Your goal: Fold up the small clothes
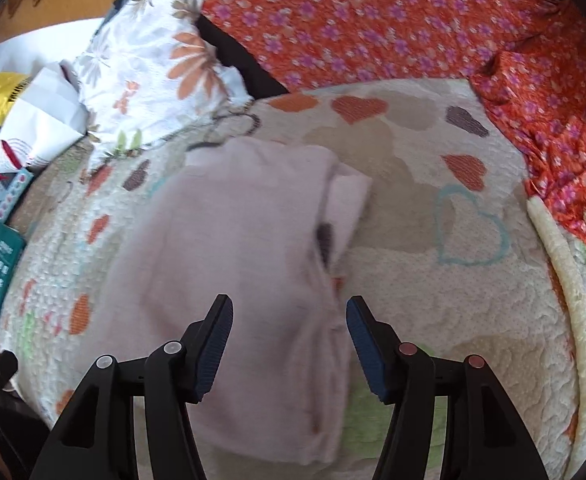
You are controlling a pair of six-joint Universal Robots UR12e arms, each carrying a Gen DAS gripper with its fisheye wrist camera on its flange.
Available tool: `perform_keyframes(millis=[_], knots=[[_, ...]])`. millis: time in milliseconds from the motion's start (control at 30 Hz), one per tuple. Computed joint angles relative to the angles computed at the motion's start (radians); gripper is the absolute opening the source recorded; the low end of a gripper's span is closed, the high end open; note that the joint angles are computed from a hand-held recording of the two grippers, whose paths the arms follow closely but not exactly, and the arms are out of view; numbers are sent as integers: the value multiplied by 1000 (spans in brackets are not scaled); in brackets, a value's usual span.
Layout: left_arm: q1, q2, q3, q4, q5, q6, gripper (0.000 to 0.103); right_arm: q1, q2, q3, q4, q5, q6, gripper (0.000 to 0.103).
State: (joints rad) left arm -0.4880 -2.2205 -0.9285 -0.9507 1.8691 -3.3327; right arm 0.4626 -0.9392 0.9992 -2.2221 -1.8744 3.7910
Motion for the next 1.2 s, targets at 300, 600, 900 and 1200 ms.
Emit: perform_keyframes(millis=[300, 600, 900, 1200], knots=[[-11, -53, 80, -72, -25, 2, 103, -4, -24, 39, -50, -27, 24, 67], [-3, -77, 121, -154, -111, -25, 103, -2, -25, 40, -63, -27, 23, 68], [0, -76, 116, -148, -119, -27, 103, -3, -24, 41, -54, -30, 36, 69], [2, -77, 115, -158, -120, -35, 103, -2, -14, 27, -30, -35, 31, 69]])
